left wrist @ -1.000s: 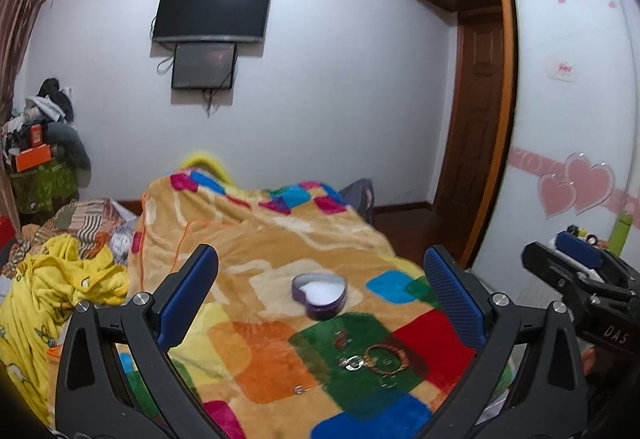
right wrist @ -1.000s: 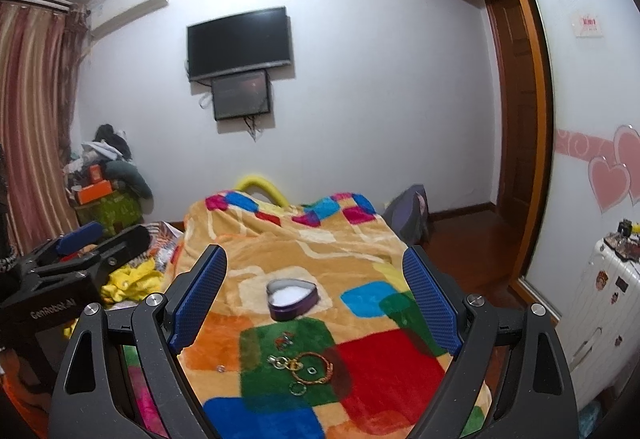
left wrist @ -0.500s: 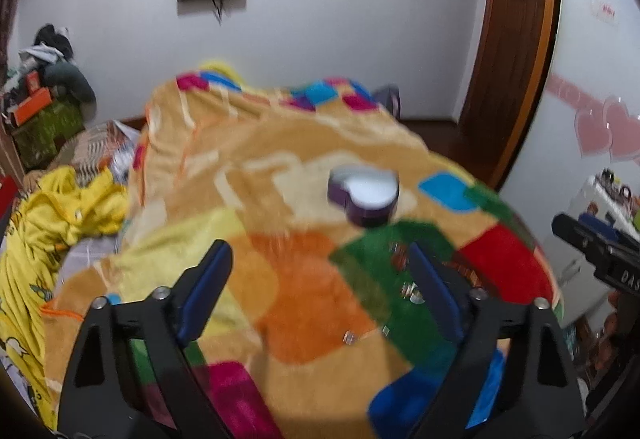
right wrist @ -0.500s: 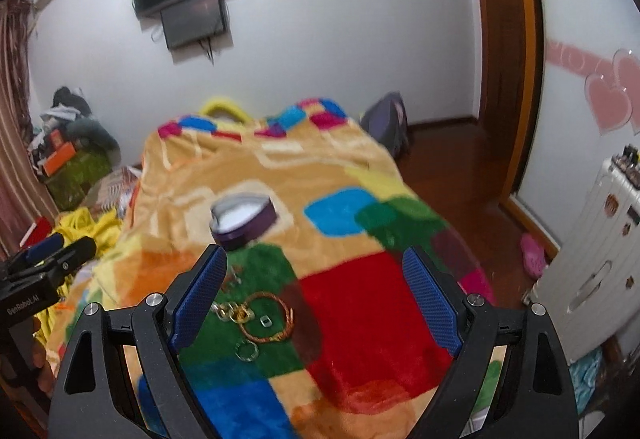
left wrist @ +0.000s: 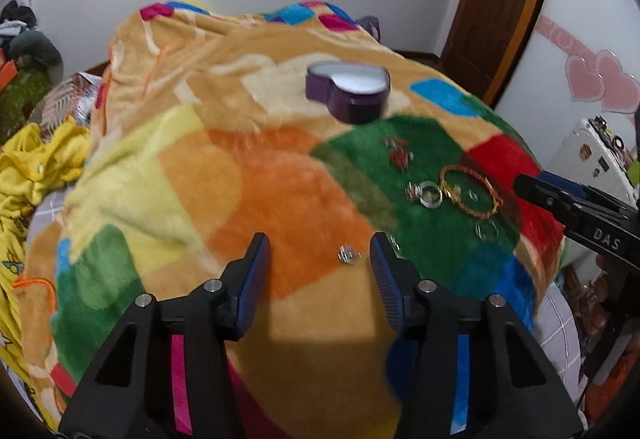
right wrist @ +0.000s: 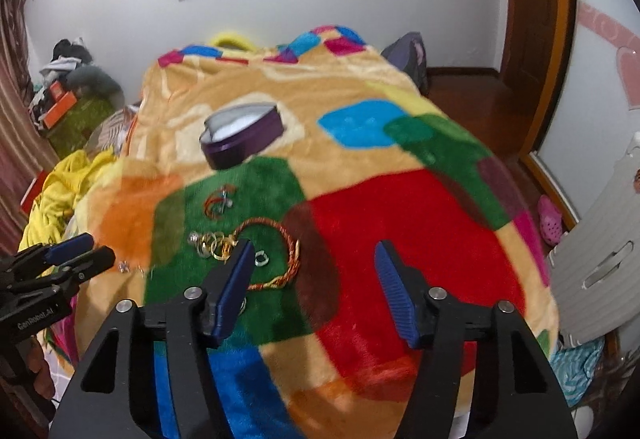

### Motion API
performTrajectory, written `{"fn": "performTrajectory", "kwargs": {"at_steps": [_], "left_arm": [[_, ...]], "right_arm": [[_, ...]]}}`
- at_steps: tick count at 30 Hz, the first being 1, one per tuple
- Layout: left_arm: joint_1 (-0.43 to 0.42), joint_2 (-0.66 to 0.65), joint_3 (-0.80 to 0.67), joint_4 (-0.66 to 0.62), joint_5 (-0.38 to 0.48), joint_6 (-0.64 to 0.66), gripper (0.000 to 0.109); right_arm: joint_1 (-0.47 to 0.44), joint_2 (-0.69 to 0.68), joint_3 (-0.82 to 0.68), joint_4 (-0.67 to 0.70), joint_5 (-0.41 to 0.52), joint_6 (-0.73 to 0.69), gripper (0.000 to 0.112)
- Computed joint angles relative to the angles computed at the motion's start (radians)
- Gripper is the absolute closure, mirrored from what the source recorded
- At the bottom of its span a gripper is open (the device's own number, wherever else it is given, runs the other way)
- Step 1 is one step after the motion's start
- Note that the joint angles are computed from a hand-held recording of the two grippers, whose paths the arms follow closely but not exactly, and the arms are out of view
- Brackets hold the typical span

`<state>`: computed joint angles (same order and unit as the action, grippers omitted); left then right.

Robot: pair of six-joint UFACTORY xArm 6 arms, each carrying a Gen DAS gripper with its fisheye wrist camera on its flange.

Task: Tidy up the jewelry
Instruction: 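Lower both tools toward the jewelry scattered on the green blanket patch, then grasp the red beaded bracelet with the right tool while the left tool grasps a small silver pendant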

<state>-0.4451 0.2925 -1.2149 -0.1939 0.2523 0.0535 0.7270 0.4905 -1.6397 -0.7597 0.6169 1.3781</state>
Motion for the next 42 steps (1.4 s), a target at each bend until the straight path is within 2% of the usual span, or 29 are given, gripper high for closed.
{"fn": "performTrajectory", "kwargs": {"at_steps": [4,9,12,23,26,27,28,31,42], "left_arm": [[-0.004,0.007,0.002,-0.06,0.016,0.046,0.066],[-0.004,0.014,-0.006,-0.099,0.015,0.075,0.077],[-0.004,0.013,-0.008,-0.11,0.013,0.093,0.082],[-0.015,0.029,-0.02,-0.168,0.01,0.159,0.085],[-0.015,0.035,-0.019,-0.194,0.0,0.172,0.091],[-0.015,0.034,-0.018,-0.198,-0.003,0.174,0.098],[-0.015,0.033,-0.017,-0.199,-0.007,0.177,0.102],[-0.015,0.029,-0.018,-0.238,-0.005,0.211,0.102],[-0.012,-0.011,-0.01,-0.207,-0.072,0.204,0.102]], "right_arm": [[-0.006,0.021,-0.007,0.062,-0.031,-0.045,0.056],[-0.014,0.062,-0.033,0.189,-0.071,-0.158,0.068],[-0.014,0.08,-0.052,0.201,-0.067,-0.184,0.069],[-0.018,0.108,-0.084,0.217,-0.048,-0.238,0.096],[-0.019,0.111,-0.089,0.213,-0.043,-0.241,0.103],[-0.019,0.111,-0.089,0.212,-0.044,-0.24,0.104],[-0.02,0.11,-0.088,0.211,-0.047,-0.239,0.105],[-0.021,0.11,-0.091,0.211,-0.051,-0.252,0.105],[-0.018,0.082,-0.111,0.102,-0.049,-0.182,0.105]]}}
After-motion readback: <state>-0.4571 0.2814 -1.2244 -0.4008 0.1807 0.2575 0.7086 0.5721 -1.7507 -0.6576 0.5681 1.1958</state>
